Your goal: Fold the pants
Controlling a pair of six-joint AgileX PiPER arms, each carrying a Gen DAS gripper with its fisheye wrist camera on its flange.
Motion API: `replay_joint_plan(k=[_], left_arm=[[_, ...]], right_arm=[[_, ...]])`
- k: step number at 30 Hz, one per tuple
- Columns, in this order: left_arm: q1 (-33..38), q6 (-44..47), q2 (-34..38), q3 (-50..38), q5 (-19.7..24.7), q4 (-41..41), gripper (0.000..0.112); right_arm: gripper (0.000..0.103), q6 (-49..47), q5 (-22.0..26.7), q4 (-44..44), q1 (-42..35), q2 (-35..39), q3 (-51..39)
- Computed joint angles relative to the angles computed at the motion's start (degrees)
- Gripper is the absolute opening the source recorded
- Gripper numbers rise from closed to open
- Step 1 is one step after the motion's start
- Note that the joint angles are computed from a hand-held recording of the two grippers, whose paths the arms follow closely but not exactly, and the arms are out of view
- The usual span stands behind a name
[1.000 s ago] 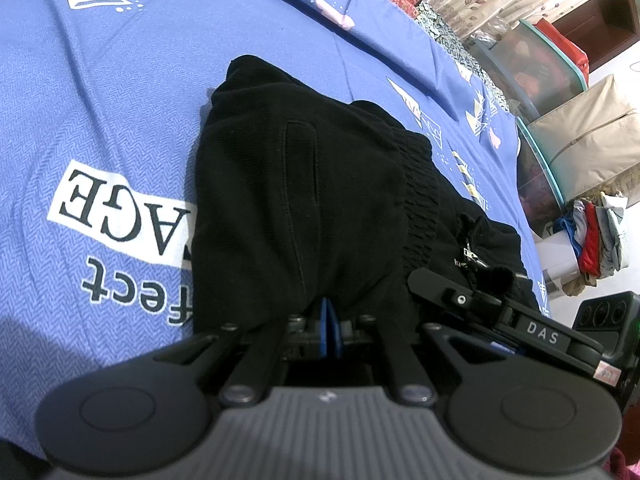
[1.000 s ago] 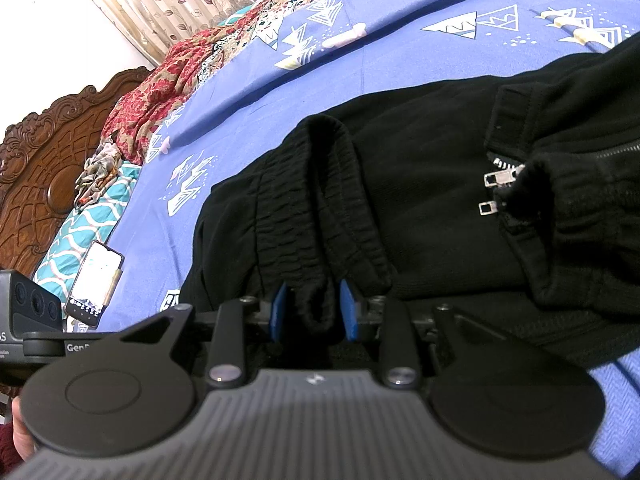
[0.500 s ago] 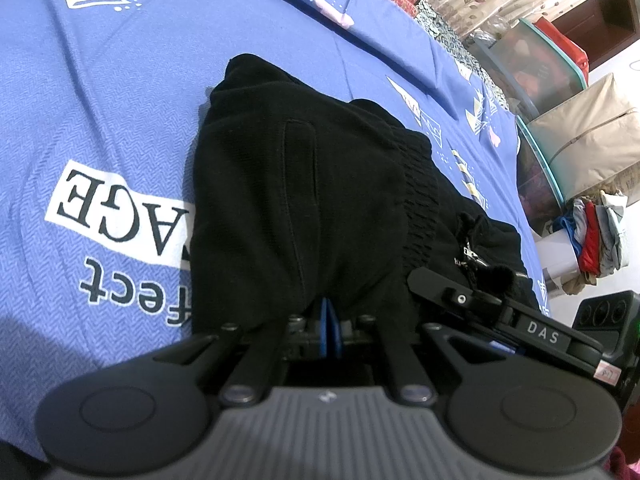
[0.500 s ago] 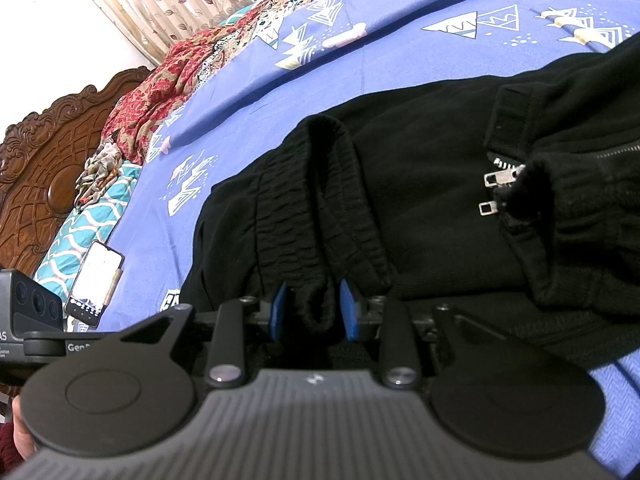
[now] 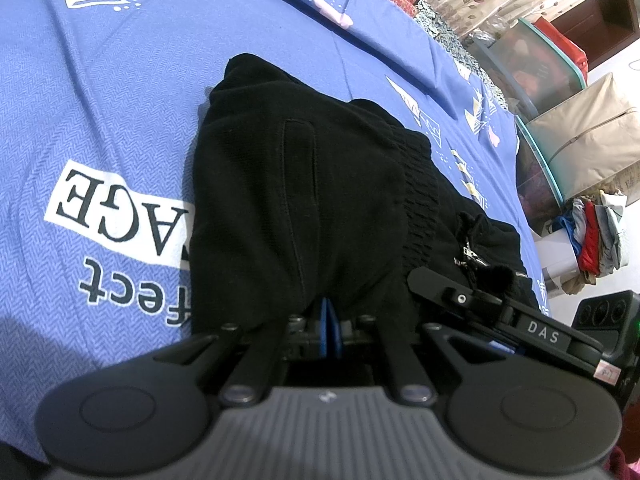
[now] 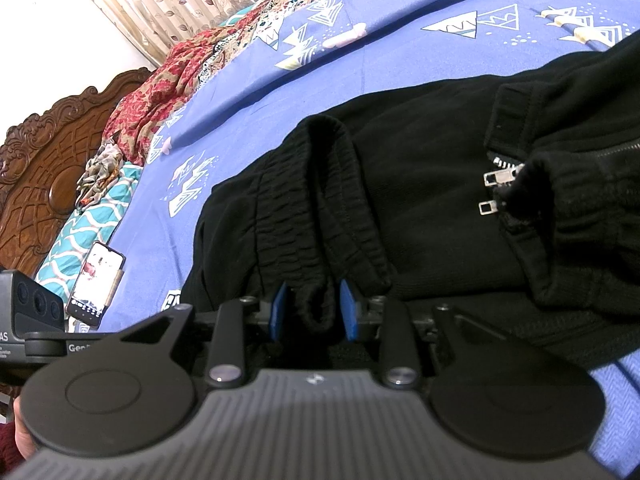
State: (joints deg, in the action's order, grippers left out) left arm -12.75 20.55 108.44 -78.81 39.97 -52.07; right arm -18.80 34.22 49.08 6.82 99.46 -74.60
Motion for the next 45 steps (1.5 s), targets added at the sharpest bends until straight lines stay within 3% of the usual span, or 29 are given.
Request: replay_joint_plan(k=[45], left_arm=[[0.08, 0.60, 0.02, 0.14, 0.06, -0.43, 0.006]], right_arm=[[0.034, 0.11, 0.20, -0.35, 0.07, 0.17, -0.45]])
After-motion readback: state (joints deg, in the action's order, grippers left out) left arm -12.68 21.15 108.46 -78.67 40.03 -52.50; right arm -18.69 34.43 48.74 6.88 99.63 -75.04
